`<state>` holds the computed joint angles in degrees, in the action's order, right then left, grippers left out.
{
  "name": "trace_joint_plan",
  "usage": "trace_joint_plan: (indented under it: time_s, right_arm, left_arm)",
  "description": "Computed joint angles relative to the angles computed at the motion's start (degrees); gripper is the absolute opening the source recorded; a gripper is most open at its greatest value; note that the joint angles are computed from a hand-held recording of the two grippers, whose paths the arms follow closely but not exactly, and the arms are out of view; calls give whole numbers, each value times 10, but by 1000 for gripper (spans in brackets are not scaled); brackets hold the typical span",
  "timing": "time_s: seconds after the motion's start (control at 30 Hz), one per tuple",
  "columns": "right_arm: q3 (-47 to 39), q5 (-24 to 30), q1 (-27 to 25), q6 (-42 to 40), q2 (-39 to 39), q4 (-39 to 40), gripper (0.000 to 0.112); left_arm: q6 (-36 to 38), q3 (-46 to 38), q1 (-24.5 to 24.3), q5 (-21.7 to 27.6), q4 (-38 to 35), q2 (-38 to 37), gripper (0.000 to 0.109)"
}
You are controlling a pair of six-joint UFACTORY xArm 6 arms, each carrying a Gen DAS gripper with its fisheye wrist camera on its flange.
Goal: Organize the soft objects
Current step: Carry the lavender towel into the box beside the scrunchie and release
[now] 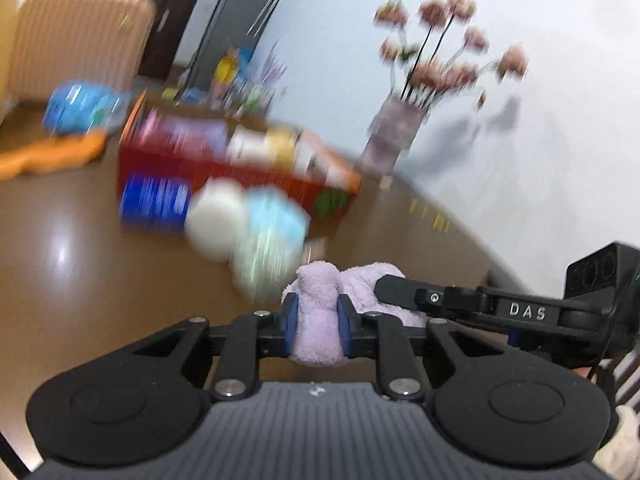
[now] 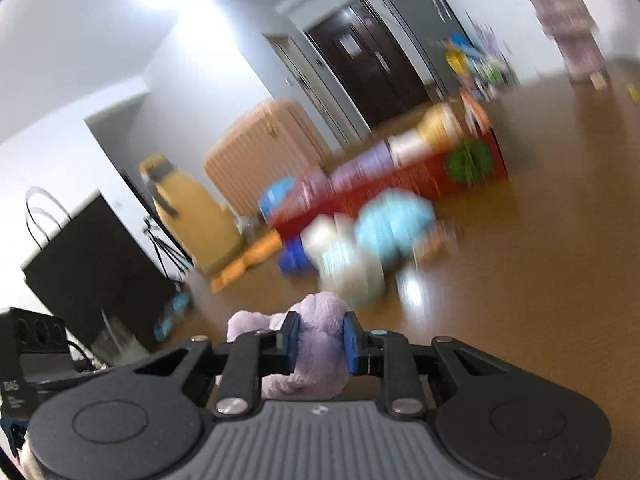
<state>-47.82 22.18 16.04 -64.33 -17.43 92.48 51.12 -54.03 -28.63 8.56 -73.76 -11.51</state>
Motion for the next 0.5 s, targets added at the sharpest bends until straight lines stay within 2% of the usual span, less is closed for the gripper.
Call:
trace_joint_plan:
  time_s: [0.1, 0.17, 0.3, 0.37, 0.43, 0.5]
  right_arm:
    - [-116, -17, -8, -61, 77, 17, 22]
    - [-209, -32, -10, -45, 149, -28, 22]
    - [-421, -21, -30, 178, 328, -250, 22]
    - [-537, 12, -43, 298, 426, -370, 22]
    - [-657, 67, -56, 418, 518, -490, 22]
    - [-777, 146, -63, 522, 602, -587, 22]
  left_arm:
    - [43, -131, 30, 20, 5, 83, 21]
    - [-23, -232, 52, 37, 85, 160, 21]
    - [-250, -465, 101, 128, 308, 341, 21]
    - [-348, -585, 117, 185, 405, 434, 21]
    - [-398, -705, 128, 265, 477, 516, 22]
    - [-422, -770, 132, 310, 534, 565, 27]
